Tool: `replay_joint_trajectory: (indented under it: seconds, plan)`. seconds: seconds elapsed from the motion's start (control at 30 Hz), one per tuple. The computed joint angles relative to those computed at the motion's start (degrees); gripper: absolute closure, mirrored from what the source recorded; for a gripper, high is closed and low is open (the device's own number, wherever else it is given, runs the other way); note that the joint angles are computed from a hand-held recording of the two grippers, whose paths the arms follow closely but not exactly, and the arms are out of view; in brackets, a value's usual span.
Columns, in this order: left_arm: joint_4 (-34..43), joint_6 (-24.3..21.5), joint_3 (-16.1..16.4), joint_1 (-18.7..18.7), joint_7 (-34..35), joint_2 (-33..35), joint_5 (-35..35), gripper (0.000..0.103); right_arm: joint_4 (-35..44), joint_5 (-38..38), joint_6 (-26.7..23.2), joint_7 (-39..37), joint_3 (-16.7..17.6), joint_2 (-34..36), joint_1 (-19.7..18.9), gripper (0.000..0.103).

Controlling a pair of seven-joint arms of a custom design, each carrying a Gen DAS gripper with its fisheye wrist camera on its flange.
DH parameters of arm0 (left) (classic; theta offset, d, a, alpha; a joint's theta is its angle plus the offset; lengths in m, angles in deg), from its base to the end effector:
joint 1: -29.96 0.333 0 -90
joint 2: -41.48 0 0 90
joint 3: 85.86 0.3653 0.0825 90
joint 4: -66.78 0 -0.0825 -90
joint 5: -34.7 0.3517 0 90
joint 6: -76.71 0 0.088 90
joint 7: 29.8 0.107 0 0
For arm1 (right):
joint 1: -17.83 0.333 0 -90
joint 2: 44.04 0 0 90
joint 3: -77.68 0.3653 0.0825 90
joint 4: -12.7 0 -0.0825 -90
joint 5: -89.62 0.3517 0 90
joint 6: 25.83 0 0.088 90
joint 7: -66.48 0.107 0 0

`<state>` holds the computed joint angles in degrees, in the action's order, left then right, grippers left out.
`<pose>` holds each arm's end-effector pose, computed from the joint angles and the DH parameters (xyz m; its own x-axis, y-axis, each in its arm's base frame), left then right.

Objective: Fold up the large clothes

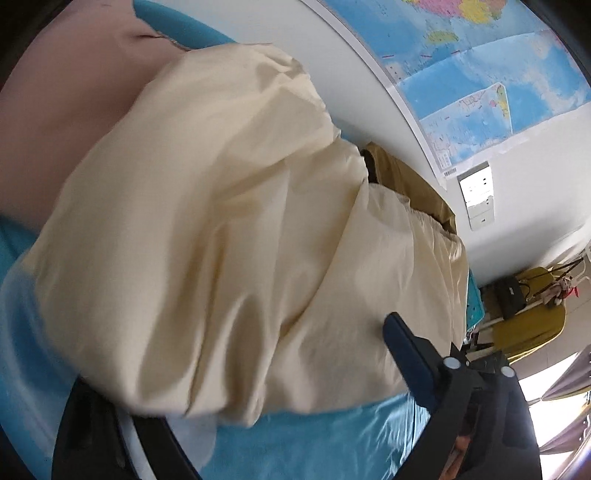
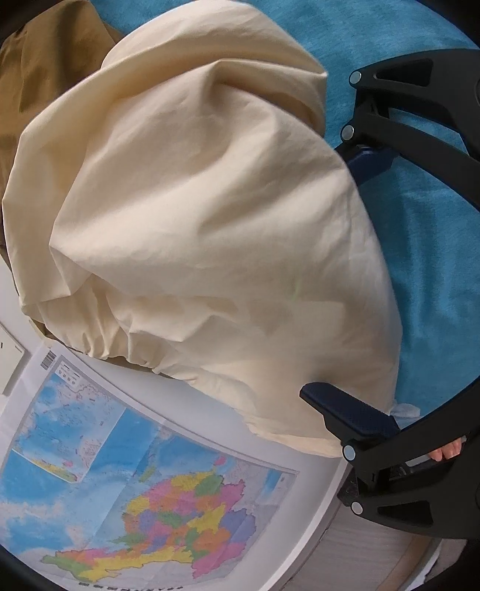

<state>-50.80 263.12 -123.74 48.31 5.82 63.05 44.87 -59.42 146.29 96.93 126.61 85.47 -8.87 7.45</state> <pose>0.6070 -0.1776 0.4689 0.2323 -0.6736 0.7017 -0.6785 -0.6291 -0.3792 0.7562 -0.0306 0.5025 0.1858 -0.6615 -0.7266 -0.8820 0.2137 -0.4201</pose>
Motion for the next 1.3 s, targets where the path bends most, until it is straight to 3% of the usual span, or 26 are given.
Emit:
replay_joint_trajectory:
  seconds: [0.1,0.17,0.3,0.37,0.43,0.53,0.67,0.73,0.83,0.9,1.1,1.27,1.3]
  plan:
    - [3.75,-4.47,7.32,-7.22,-0.16,-0.31,-0.46,0.009,1.69,0.01,0.81,1.8,0.04,1.17,0.46,0.005]
    - [4.6,-5.44,9.34,-9.24,0.7,-0.56,-1.32,0.011,2.59,-0.21,2.45,3.71,-0.03,1.86,1.04,0.005]
    - [6.69,-9.86,16.82,-16.04,1.65,-1.8,-1.13,0.026,2.29,-1.01,6.14,5.26,0.19,1.92,2.03,0.005]
    - [7.1,-10.24,15.88,-15.29,4.05,-1.28,-3.18,0.026,1.36,-0.97,8.35,4.63,0.53,1.6,2.31,0.005]
    - [6.52,-9.01,12.9,-12.77,6.64,-0.53,-6.76,0.022,0.24,-0.89,10.68,2.98,0.9,1.24,2.7,0.005]
    - [6.67,-7.7,12.41,-12.7,7.84,-0.03,-9.35,0.014,0.69,-1.02,11.37,2.35,1.33,1.78,2.67,0.007]
    - [8.51,-10.35,19.35,-19.12,6.73,-0.35,-7.51,0.013,3.61,-0.51,9.17,4.3,1.99,3.89,1.54,0.019]
    - [8.96,-12.16,22.42,-21.81,6.1,-0.84,-5.92,0.018,4.29,-0.34,7.96,4.4,2.34,4.44,0.81,0.031]
    - [8.64,-12.37,22.65,-22.0,6.37,-1.13,-6.33,0.019,4.76,0.5,6.68,3.22,2.99,4.94,-0.07,0.034]
    - [8.73,-12.66,22.89,-22.19,6.48,-1.14,-6.47,0.019,5.03,0.92,6.67,3.12,3.11,5.11,-0.01,0.03]
    - [10.64,-14.12,22.59,-22.24,7.3,-0.14,-7.45,0.019,4.52,-1.7,9.71,2.97,1.96,4.25,2.86,0.004]
    - [10.85,-14.19,20.78,-20.73,9.36,0.18,-9.26,0.014,4.92,-3.09,10.27,3.76,2.18,4.5,3.03,0.005]
    - [11.08,-14.55,20.86,-20.84,9.45,0.24,-9.44,0.014,4.85,-3.02,10.31,4.12,2.19,4.5,2.87,0.009]
